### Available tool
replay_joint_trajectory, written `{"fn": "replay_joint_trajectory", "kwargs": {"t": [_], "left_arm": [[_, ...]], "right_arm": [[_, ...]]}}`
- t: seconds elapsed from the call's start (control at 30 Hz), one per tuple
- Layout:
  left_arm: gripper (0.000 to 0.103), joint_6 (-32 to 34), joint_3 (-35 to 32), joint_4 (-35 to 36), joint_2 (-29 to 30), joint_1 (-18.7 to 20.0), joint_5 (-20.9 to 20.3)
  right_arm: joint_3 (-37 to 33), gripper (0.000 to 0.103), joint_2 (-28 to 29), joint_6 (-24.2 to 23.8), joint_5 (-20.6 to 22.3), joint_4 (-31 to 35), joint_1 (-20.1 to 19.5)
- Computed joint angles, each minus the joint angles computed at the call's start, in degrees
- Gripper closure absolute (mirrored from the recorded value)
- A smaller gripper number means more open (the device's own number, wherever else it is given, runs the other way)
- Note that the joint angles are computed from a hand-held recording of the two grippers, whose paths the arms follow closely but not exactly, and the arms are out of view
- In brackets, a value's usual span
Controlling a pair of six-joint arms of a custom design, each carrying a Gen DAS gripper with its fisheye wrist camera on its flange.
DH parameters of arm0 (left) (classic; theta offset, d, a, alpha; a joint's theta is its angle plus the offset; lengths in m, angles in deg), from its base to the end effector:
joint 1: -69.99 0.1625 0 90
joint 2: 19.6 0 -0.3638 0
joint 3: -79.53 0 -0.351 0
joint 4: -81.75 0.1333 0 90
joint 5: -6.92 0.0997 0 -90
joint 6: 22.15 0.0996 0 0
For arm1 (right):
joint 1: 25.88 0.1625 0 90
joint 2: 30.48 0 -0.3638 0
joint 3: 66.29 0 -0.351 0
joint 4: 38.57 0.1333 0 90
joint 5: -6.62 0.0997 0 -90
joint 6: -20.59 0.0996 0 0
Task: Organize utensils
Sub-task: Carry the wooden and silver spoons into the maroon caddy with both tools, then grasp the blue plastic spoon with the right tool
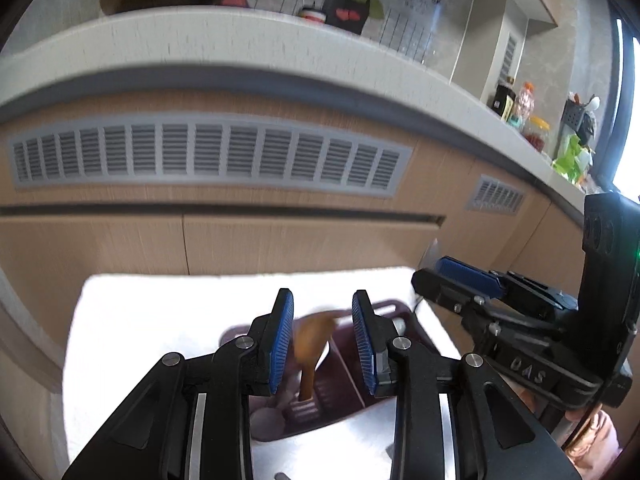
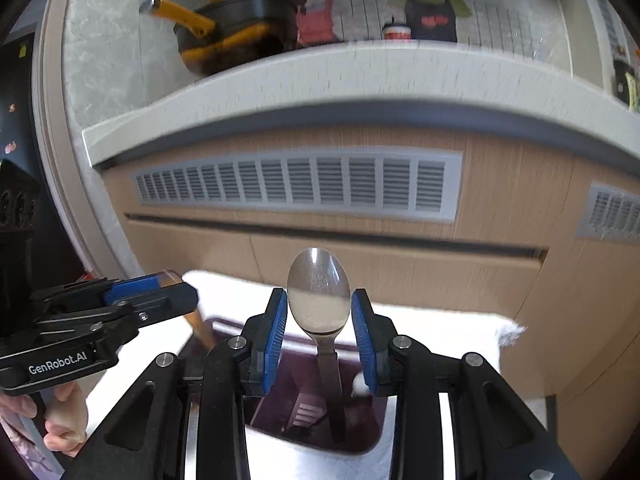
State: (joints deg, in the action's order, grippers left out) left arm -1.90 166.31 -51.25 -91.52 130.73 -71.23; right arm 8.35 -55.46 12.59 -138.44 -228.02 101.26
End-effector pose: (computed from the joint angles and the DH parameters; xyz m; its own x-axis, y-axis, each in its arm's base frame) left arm -0.1523 -0.5864 0.3794 -0.6963 0.6358 -0.3331 0.7163 0.5854 -0.3798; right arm 0.4426 -0.4989 0.0879 -0.7722 0.0801 0.6304 -0.5021 0.5310 -0.6826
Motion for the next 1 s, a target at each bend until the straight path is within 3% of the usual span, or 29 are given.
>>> {"fn": "replay_joint_trajectory", "kwargs": {"t": [0.07,0.13,0.23,0.33,0.6,0.8,1.0], "left_arm": [[0.067,-0.45,0.6,0.41,-0.25,0.26,0.46],[0.063,-0.81,1.82,0.52,-1.27,0.49,0.52],[0.056,-0.81,4.97,-0.13,-4.53,0.52,2.22],[0.045,0.05,8.73,-0.48,-9.0,1.11,4.42],[0.044,-1.22,11.47,6.14,-15.81,6.84,8.4],[0.044,-2.46,14.58,9.34,-20.42,11.03,9.77],[0.044,-0.54,19.5,8.23,-25.52,12.67,11.05]], "right_arm": [[0.66,0.048,0.58,-0.93,-1.22,-0.93,0.17],[1.94,0.045,0.52,-1.18,-2.53,-1.66,0.54],[5.32,0.041,-1.17,1.49,-3.01,-0.75,0.97],[9.9,0.03,-3.02,4.36,-3.34,-0.3,1.67],[15.0,0.021,-2.48,6.78,-4.59,5.42,5.01],[15.76,0.021,-1.14,9.87,5.29,16.92,6.68],[14.1,0.023,2.53,8.64,14.98,20.96,7.27]]}}
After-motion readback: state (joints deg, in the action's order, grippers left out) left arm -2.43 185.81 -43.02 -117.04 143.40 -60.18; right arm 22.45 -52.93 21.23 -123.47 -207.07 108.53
